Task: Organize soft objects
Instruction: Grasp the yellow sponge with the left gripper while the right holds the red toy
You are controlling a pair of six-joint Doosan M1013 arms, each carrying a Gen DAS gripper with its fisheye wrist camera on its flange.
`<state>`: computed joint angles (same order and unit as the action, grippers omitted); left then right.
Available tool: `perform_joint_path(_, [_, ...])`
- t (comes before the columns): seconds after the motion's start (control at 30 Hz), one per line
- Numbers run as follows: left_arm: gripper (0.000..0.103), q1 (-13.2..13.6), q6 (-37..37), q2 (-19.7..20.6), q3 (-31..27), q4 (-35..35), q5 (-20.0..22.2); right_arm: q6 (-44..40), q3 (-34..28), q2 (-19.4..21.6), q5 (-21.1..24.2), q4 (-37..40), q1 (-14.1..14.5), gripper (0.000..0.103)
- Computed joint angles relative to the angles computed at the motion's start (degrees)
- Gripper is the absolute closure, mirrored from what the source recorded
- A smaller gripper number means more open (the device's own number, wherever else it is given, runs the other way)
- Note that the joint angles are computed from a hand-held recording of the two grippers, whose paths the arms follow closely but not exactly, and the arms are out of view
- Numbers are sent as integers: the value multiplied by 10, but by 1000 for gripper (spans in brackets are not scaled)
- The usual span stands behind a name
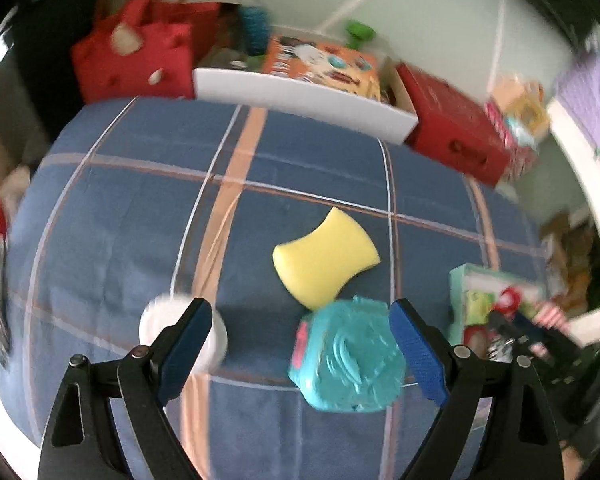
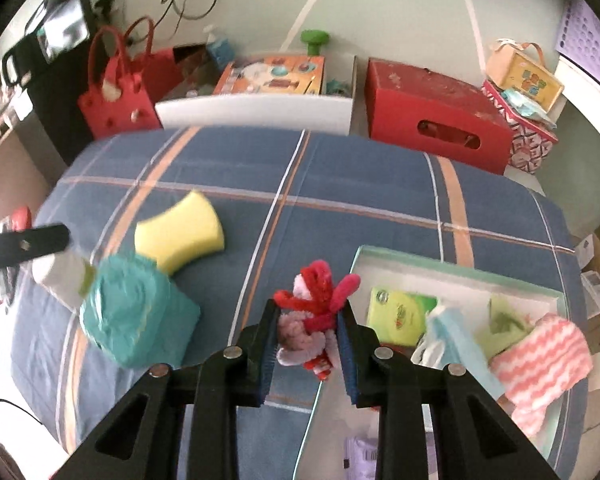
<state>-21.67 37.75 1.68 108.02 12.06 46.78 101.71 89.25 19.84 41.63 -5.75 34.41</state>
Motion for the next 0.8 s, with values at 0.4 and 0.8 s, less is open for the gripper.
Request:
perform_joint_path(0.4, [13, 43, 212, 130, -108, -88, 143, -8, -14, 18, 0, 57, -22, 73])
perform_joint_path(0.8, [13, 78, 288, 180, -126, -203, 155, -12, -7, 21, -8, 69, -27, 73])
